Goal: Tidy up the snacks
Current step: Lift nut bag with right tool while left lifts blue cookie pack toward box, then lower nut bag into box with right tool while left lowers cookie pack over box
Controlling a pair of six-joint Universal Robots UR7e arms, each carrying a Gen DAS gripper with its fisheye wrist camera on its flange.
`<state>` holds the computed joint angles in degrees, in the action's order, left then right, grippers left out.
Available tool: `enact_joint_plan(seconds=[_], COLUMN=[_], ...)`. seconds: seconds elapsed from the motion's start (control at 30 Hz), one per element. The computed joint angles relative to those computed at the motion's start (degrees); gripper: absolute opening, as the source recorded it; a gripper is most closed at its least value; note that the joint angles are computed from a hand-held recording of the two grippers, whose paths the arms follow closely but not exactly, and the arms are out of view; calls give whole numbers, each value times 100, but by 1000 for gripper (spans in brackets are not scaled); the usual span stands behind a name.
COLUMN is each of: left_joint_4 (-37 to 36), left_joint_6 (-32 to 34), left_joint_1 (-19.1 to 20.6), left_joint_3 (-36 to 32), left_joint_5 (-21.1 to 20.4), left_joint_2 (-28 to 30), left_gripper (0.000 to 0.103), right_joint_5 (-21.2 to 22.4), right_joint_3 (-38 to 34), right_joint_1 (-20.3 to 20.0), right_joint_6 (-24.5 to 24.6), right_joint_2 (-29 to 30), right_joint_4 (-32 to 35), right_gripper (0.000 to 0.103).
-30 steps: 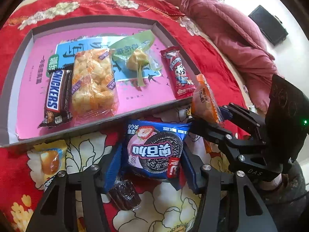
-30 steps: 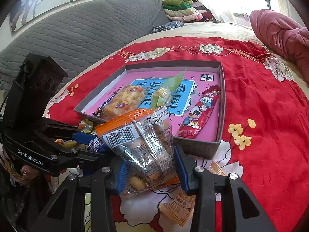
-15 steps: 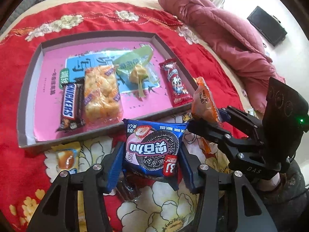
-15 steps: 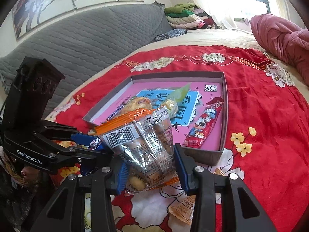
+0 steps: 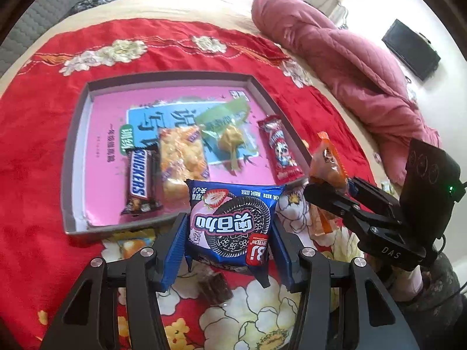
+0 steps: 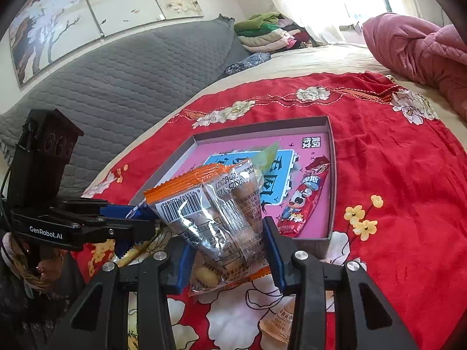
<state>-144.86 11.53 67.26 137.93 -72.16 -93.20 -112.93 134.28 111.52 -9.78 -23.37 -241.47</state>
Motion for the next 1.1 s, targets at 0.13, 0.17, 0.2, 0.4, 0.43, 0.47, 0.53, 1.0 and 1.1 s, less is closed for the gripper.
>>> enact_joint_plan(seconds=[0.13,0.17,0.2,0.4,0.43,0.47,0.53,1.0,1.1], left_joint_4=[-124,-155,-169,-313,-347,-387,-467,-1037,-1083], left_joint_6=[-44,-52,-73,-209,-243,-268,-315,-617,-634], left_joint_1=[-71,-91,-108,-186,-204,-220,-257,-385,-406], left_joint_3=[-4,-9,-11,-17,-20,-21,-26,-92,-104], left_joint_5=[78,88,98,162,178,198,240,569,670], left_joint_2=[-1,12,20,122,146,168,219,891,996], left_gripper=[55,55,56,56,56,56,56,56,56], right_joint_5=[-69,-95,-123,-234,-261,-297,-307,-566,-589], right_joint_3=[-30,-39,-59,-140,-152,-169,-190,-416,-470], right_joint_1=[17,32,43,56,63,74,65,-143,-153], right_joint_6=[47,59,78,142,138,137,143,7,-51], right_joint_2=[-3,-3,9,49,52,58,66,107,122], right_joint_4=[-79,-90,-129,-160,-167,-185,-228,-289,-247], right_gripper=[44,44,44,44,44,44,44,44,44])
